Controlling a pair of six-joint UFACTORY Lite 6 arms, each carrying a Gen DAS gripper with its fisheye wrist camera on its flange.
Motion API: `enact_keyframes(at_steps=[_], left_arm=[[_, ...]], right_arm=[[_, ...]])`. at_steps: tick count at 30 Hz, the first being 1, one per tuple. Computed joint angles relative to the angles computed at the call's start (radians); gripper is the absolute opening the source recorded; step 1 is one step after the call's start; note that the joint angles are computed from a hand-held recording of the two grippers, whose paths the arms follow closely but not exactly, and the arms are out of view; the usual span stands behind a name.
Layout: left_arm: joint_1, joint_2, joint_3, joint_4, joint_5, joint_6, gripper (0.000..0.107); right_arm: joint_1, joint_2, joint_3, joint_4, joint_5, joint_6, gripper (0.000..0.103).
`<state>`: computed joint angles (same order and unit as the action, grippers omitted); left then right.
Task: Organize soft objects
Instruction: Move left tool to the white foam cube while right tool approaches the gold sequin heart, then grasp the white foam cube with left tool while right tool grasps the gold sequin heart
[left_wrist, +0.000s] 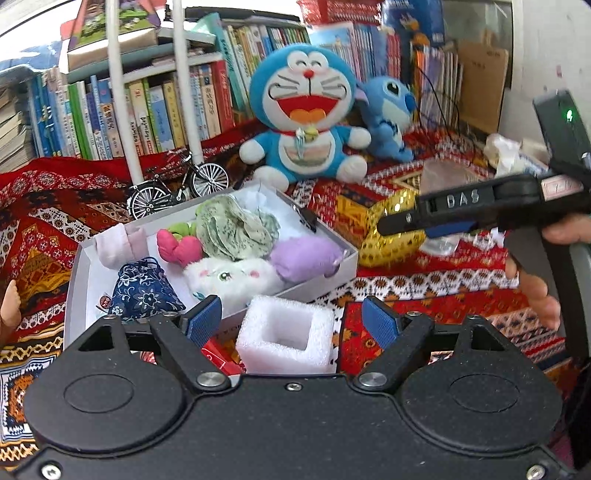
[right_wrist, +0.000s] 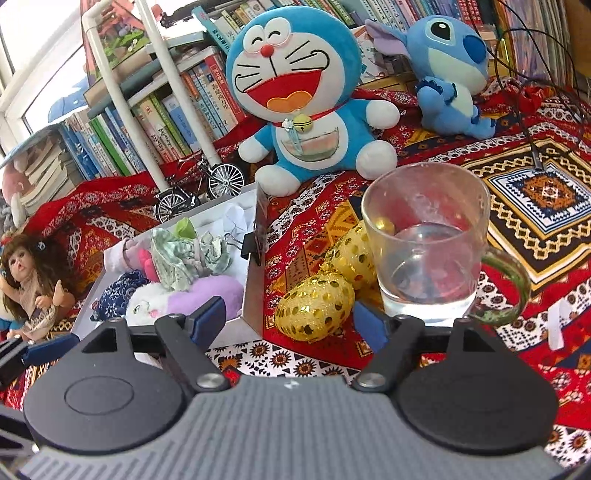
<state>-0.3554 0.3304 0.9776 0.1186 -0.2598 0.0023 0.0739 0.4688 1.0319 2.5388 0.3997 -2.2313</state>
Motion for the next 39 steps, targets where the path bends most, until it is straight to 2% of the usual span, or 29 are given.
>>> enact_keyframes(at_steps=[4, 9, 17, 25, 28, 31, 34, 36, 39], left_arm=[[-0.015, 0.039, 0.031, -0.088, 0.026, 0.103, 0.082], [-0.022, 0.072, 0.063, -0.125, 0.053, 0.145, 0.082], [-0.035, 0.106, 0.093, -0.222, 0.081, 0.244, 0.08], [-0.042, 0.134, 0.111, -0.292, 0.091, 0.297, 0.07], [-0.045, 0.143, 0.117, -0.358, 0.093, 0.36, 0.06], [-0.044, 0.146, 0.12, -0.347, 0.099, 0.343, 0.058], [-0.046, 0.142, 0.113, -0.361, 0.093, 0.355, 0.057], [-0.053, 0.137, 0.104, -0.392, 0.082, 0.388, 0.057], [-0.062, 0.126, 0.088, -0.393, 0.07, 0.394, 0.057]], right_arm=[[0.005, 0.015, -0.021, 0.08, 0.073, -0.083, 0.089], [0.035, 0.06, 0.007, 0.222, 0.059, -0.196, 0.09], [0.057, 0.104, 0.025, 0.306, 0.074, -0.277, 0.09], [0.046, 0.123, 0.011, 0.312, 0.134, -0.273, 0.088], [0.041, 0.129, 0.001, 0.292, 0.166, -0.246, 0.083], [0.049, 0.127, -0.004, 0.33, 0.171, -0.282, 0.075], [0.045, 0.122, -0.01, 0.335, 0.176, -0.285, 0.059], [0.038, 0.12, -0.013, 0.31, 0.171, -0.26, 0.042], [0.036, 0.11, -0.028, 0.315, 0.181, -0.269, 0.037]])
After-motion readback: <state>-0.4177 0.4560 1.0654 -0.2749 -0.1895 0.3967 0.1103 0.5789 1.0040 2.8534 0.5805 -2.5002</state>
